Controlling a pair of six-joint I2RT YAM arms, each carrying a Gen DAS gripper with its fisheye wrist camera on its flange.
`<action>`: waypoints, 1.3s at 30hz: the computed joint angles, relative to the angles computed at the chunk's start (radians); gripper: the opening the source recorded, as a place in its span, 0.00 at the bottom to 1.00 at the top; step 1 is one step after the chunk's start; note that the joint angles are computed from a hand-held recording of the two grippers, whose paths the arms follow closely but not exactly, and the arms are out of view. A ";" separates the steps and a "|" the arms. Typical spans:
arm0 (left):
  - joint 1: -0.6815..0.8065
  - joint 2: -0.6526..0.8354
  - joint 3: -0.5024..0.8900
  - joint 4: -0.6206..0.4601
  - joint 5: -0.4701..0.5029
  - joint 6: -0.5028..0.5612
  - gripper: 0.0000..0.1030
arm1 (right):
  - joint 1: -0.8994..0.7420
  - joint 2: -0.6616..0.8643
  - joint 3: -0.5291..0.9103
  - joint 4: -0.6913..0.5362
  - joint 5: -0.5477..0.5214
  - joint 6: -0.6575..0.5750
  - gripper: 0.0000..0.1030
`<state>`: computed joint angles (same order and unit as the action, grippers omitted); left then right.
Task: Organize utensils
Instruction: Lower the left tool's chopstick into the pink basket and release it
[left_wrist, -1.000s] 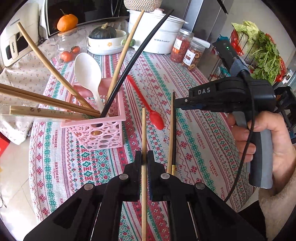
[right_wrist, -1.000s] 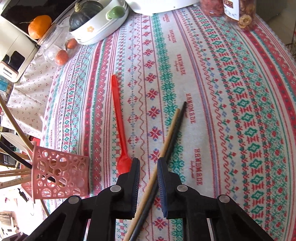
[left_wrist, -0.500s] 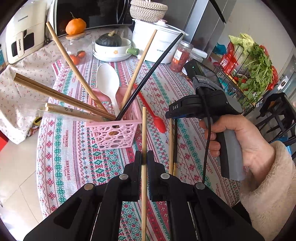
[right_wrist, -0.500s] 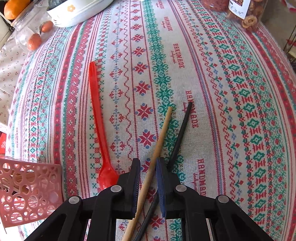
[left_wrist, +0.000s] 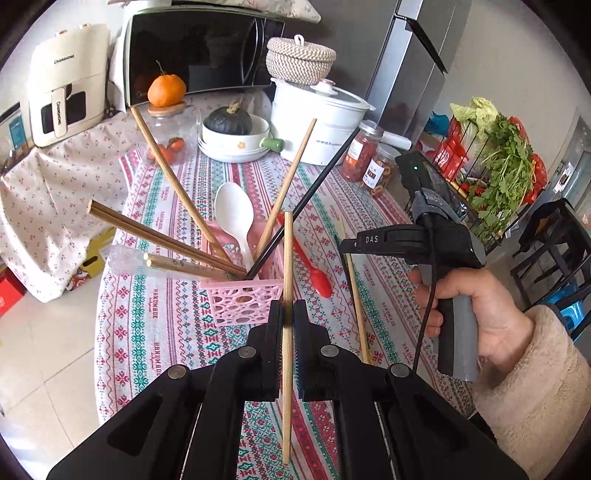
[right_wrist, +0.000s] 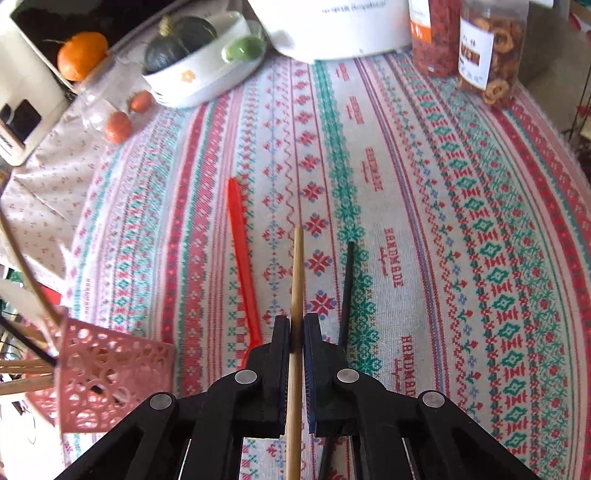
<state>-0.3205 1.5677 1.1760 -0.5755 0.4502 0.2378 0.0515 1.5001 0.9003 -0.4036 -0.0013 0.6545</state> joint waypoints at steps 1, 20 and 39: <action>0.006 -0.016 -0.001 0.005 0.010 -0.007 0.05 | 0.012 -0.053 -0.021 0.005 0.009 -0.006 0.05; 0.066 -0.287 -0.097 0.373 0.040 -0.225 0.05 | 0.292 -0.582 -0.074 -0.070 0.315 -0.030 0.05; -0.018 -0.013 -0.002 0.349 -0.094 -0.170 0.05 | 0.291 -0.564 -0.067 -0.034 0.301 -0.046 0.05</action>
<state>-0.3387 1.5543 1.1736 -0.2261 0.3561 0.0681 0.3429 0.9359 0.8336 -0.4373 0.2992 0.6081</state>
